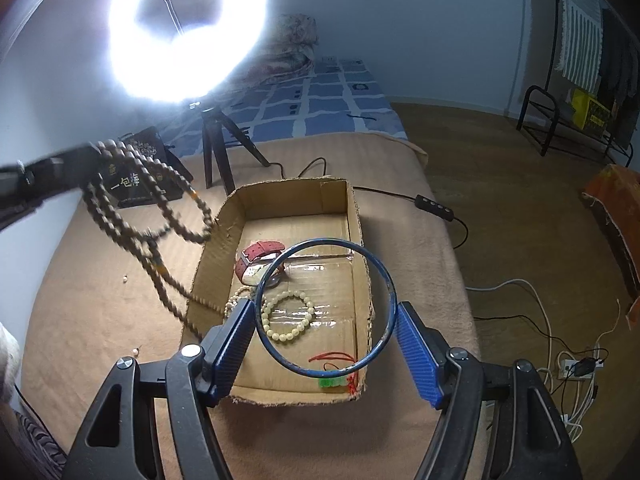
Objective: Organize jewelry
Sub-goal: 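Lift the prayer beads with the left tool while the right tool carries the bangle over the box, then lower the prayer beads into the box with the left tool while the right tool lowers the bangle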
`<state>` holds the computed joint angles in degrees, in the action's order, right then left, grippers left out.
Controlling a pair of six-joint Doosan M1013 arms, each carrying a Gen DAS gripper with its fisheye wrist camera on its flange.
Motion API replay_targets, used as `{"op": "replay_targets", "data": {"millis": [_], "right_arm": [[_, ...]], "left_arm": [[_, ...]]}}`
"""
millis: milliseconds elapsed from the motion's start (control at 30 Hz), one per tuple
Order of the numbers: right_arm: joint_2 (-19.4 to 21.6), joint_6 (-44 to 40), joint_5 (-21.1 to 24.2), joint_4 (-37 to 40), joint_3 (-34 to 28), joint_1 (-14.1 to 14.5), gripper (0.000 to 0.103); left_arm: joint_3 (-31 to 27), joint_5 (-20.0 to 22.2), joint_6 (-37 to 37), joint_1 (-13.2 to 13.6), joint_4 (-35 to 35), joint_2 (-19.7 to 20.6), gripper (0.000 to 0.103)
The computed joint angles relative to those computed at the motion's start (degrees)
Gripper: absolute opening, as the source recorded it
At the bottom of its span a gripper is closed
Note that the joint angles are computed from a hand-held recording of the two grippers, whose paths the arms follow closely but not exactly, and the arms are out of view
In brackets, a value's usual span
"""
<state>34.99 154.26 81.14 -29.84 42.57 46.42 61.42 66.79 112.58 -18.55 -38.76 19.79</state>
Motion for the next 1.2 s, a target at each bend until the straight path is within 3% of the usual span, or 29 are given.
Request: {"op": "replay_targets", "data": {"millis": [1200], "right_arm": [[6.49, -4.93, -0.78, 5.14, -6.67, -4.59, 0.073]], "left_arm": [[4.81, 1.89, -1.75, 0.22, 2.08, 2.67, 0.005]]}}
